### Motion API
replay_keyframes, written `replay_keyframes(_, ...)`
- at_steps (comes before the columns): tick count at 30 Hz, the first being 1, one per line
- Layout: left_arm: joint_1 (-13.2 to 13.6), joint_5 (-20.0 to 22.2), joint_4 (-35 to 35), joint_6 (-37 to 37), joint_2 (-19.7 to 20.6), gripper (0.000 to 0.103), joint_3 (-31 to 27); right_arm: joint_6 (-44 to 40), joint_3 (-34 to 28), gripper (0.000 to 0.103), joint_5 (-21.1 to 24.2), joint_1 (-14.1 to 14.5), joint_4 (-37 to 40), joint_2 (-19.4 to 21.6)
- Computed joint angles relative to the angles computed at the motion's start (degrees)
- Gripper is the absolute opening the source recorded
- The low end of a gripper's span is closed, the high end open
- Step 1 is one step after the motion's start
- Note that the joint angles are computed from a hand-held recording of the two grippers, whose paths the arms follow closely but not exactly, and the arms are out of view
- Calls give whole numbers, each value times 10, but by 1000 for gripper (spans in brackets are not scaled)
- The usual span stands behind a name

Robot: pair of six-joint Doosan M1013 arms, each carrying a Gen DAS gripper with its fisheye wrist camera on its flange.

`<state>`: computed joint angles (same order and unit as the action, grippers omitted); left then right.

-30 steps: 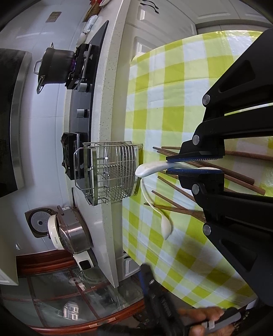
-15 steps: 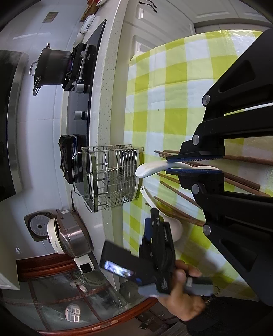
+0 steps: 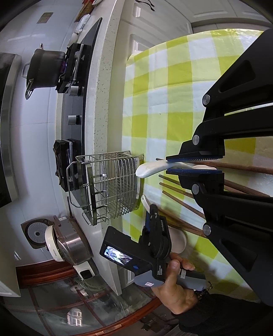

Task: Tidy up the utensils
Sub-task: 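Lift both white spoons and carry them toward the wire utensil rack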

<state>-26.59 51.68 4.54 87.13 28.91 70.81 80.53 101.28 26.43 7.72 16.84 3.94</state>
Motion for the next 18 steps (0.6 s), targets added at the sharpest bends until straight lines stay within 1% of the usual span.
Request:
replay_keyframes(4, 1, -14, -2, -7, -11, 11, 14, 4, -4, 9, 1, 1, -6, 4)
replay_keyframes(10, 2, -67, -11, -27, -65, 11, 62, 9, -10, 9, -1, 5, -16, 6)
replay_keyframes(13, 2, -95, -3, -45, -92, 11, 84, 10, -13, 9, -5, 7, -21, 5)
replay_keyframes(18, 2, -135, 4, -67, -125, 10, 105, 22, -18, 9, -10, 11, -39, 3)
